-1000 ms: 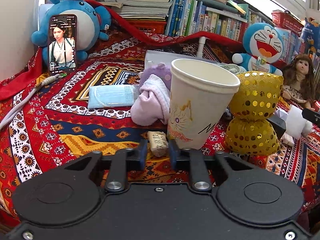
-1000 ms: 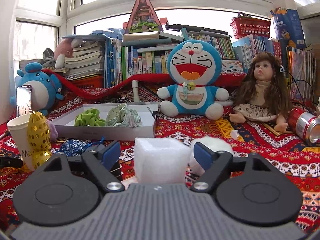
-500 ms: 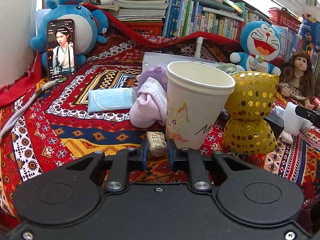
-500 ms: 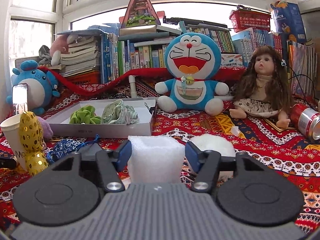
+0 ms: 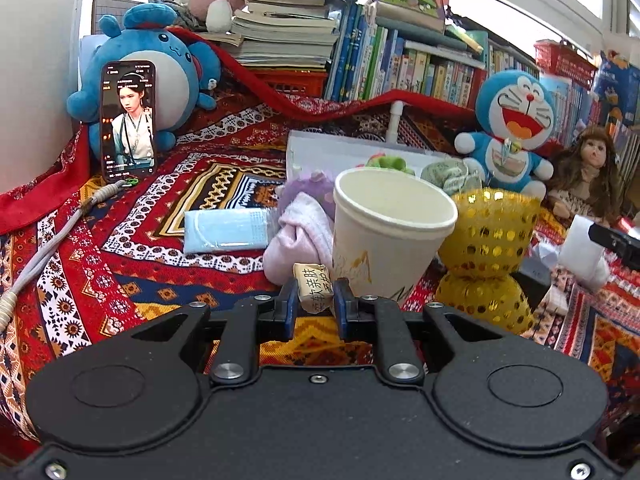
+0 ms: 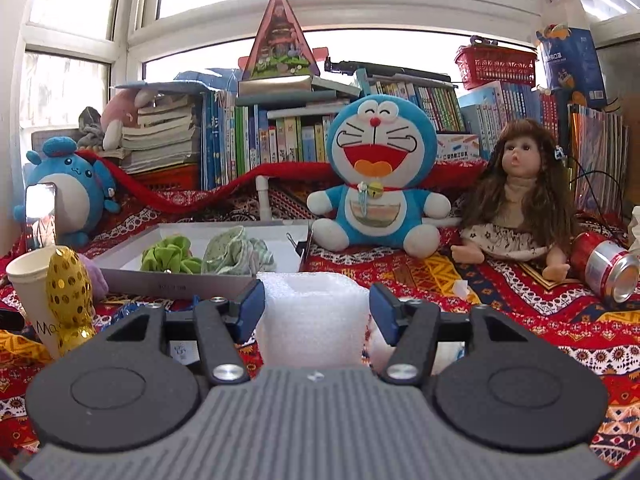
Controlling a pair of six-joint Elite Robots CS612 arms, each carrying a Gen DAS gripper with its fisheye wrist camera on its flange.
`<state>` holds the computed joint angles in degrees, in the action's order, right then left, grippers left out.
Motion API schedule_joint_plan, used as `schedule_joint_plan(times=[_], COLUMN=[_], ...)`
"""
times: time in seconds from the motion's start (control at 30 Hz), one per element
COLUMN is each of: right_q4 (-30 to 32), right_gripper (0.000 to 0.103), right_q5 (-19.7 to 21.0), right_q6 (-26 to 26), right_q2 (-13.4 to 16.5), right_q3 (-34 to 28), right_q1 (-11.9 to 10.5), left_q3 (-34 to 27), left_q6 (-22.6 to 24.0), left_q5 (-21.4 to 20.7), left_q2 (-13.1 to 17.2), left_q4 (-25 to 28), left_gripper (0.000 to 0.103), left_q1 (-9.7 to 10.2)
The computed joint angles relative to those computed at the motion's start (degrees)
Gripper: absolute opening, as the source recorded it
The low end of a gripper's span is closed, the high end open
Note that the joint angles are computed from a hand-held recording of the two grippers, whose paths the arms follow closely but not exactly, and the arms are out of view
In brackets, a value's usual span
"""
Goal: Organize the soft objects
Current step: 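Carry the cork and the foam block over the white box tray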
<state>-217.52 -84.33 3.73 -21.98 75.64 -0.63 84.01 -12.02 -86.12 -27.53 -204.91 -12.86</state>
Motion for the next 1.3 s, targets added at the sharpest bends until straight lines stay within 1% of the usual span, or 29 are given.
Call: schedule_joint_plan(times=[0.23,0.43,0.63,0.83,0.93,1.1,1.3], right_q4=[-1.20,-1.51,-1.02,-0.12,0.31,1.71,5.71], right_gripper=[0.061,0.061,0.062,0.062,0.062,0.061,0.061], right_q5=[0.22,1.09,2.28,3.21,3.54,3.91,5.00], right_q6=[-0.44,-0.35,-0.07,-0.05,-0.40,-0.50,1.32], right_q2=[-0.09,-0.02,0.11,0.31,0.54,1.02,1.62], right_q3=[-0.45,-1.12,-2.00,-3.10,-4.00,-6.21,-9.68], right_q1=[0.08,0.09,0.12,0.26,0.37,0.46,0.34], left_q3=[-0.24,-0.70,-1.53,-2.86,-4.10,-7.04,-11.46], left_q6=[1.20,1.54,0.09,0.81,-0.05,-1.97,-0.77], left_q5=[1.28,2.30,0.63,0.17,-1.75,-6.56,-10.81], left_q2=[-0.44,-0.55,-0.61,-0.43,-0.33,-0.17,0.33], left_q4=[-1.75,-2.18,-1.54,-1.35,-0.25,2.64,7.42], left_gripper=[0.018,0.018,0.018,0.018,0.018,0.018,0.018], left_q1=[0.21,0.15,0.73,0.87,1.36,2.56,3.17])
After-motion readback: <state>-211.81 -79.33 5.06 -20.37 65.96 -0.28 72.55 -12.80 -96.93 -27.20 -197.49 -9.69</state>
